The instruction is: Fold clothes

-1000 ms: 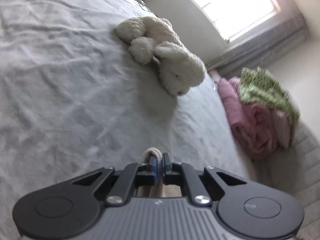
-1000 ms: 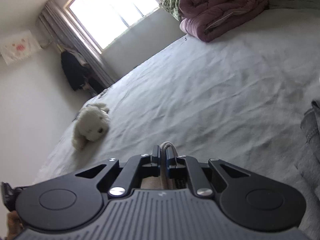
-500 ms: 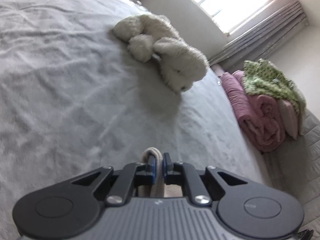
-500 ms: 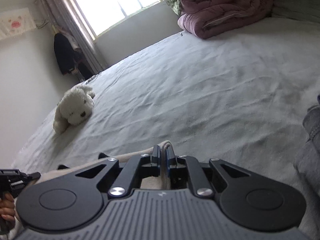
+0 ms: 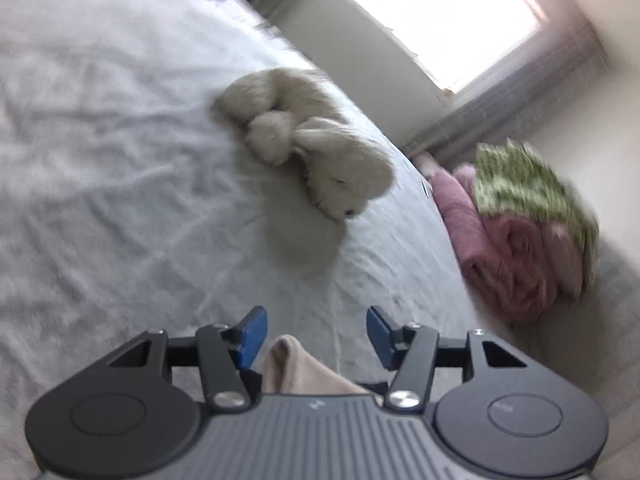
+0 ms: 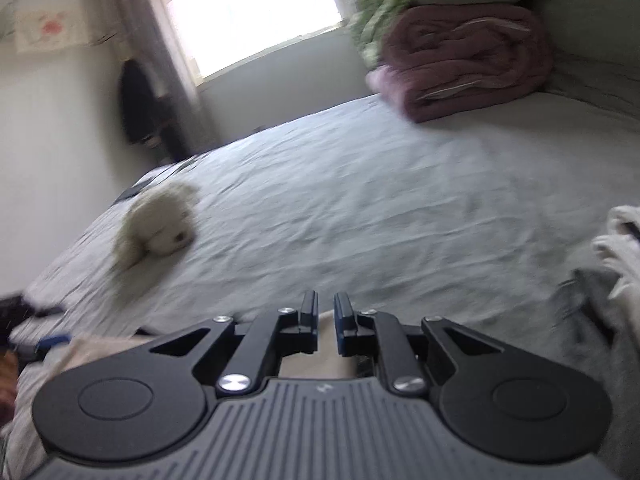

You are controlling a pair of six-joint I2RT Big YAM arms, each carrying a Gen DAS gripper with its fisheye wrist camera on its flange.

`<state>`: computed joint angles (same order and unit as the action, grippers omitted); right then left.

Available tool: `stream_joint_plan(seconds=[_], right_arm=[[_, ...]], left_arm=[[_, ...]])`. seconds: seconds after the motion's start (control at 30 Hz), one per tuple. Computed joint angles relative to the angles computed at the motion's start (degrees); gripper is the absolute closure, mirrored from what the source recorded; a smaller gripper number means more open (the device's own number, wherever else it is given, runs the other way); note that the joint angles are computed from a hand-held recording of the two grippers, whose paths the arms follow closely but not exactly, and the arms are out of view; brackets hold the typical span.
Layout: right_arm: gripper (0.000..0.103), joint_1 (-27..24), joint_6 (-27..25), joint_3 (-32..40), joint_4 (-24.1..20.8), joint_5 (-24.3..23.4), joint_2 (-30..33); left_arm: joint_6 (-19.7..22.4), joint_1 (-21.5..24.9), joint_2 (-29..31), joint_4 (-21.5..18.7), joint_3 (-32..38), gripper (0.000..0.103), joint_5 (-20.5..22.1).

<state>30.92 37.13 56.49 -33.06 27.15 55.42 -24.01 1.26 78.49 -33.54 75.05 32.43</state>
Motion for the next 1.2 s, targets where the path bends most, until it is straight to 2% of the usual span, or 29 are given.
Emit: stream_joint_plan(seconds=[0.1,0.27,0.33,0.4,0.43,0.57,0.67,0.8,0.87,0.93,1.03,1.2], right_arm=[[0.089,2.69,-3.56,1.51,-0.83,-1.36,1.11],[0.089,6.75,-5.48,2.77,-3.00,-3.23,3.30],[0.088,9.20,-3.83,2.98,-4.52,-2.06,3.87],[0.076,11.71,-1.74,3.03,-5.99,-0.50,4.43],[0.064,12.75,-1.52,3.13,-6.37,0.38,4.89],[0.061,15.99,-2.65,3.83,-6.81,3.65,7.19],[0.061,15.80,-1.83,3.87,-4.83,2.91,8.29],[0.061,15.64,-2.73,4.35,-6.73,3.06,9.78],[0.061,14.87,-3.18,3.98,-7.32,1.84,9.06],[0.061,12.96,-2.37,3.50,-8.00,-1.46,7.62],[0.062,9.10,0.11,2.42,-8.66,-8.15,4.80],[0.066,5.78,1.46,1.66,-12.71,-10.75,1.17]], left_arm=[[7.25,-2.84,-4.77,-0.02,-2.64,0.049,-3.52],[13.10,-7.27,-12.23,-2.20,-8.05,0.048,-5.37],[13.30,-7.94,-14.19,-3.16,-10.07,0.048,-5.67],[12.90,-7.82,-15.22,-4.38,-11.83,0.048,-4.75],[13.57,-7.95,-15.40,-4.55,-12.39,0.048,-5.27],[16.69,-8.85,-15.49,-2.50,-14.53,0.048,-9.34],[16.11,-9.11,-14.74,-2.14,-14.64,0.048,-10.28],[15.35,-9.14,-14.01,-0.88,-15.19,0.049,-11.37],[14.79,-8.94,-13.79,-0.30,-15.38,0.052,-11.33],[14.13,-8.43,-13.47,-0.22,-15.31,0.053,-10.69],[13.03,-7.11,-12.81,-1.02,-14.69,0.061,-8.66],[12.64,-5.24,-12.13,-2.07,-14.28,0.075,-6.31]])
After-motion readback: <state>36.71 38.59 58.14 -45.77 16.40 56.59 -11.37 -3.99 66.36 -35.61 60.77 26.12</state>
